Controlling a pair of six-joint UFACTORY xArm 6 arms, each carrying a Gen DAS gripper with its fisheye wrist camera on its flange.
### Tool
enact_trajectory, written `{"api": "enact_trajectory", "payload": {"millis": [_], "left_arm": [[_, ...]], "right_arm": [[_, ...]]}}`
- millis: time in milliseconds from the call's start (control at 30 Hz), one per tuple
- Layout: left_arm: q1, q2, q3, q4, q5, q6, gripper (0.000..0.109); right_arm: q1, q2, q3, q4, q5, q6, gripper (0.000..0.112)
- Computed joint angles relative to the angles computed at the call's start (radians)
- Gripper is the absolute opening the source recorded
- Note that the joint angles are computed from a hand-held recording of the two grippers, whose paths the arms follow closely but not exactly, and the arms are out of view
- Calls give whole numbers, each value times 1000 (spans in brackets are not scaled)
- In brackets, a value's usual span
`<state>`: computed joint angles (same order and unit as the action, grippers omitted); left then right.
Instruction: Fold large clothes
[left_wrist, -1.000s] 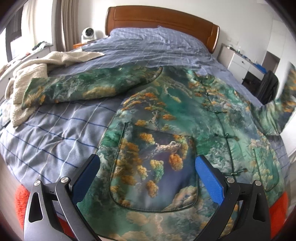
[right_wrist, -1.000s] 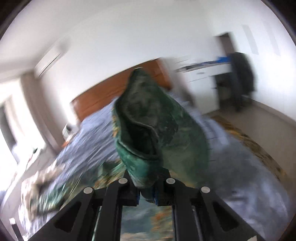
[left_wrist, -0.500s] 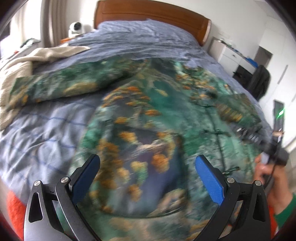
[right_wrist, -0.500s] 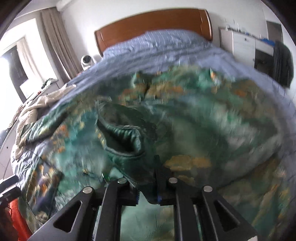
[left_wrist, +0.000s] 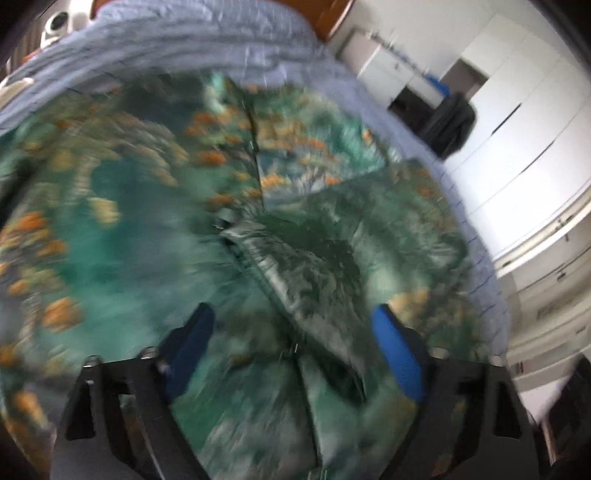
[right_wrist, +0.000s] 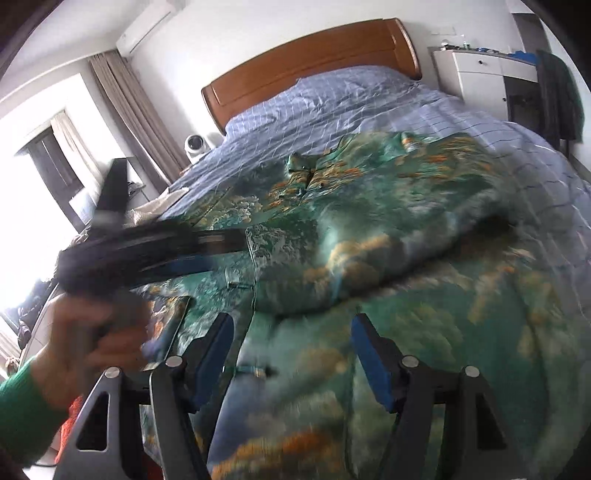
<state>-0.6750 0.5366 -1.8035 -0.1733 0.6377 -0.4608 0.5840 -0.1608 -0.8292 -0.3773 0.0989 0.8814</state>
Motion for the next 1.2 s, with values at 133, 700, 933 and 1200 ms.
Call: {"api": "enact_trajectory", "payload": {"millis": [133,700,933,1200], "left_arm": [[-14,136,-204,97,116,-57,19],[119,152,-279,284,112,-101,8],[125,136,-154,299,10,-139,12],[136,142,-98,311,-82,-140,15]], "right_arm": [[-6,-100,75,-146,1,153,68],[-198,-17,-93,-51,81,-108,67],[-273,356,-534,191,229,-409,35],[-303,779,-1105,315,466,-560,33]]}}
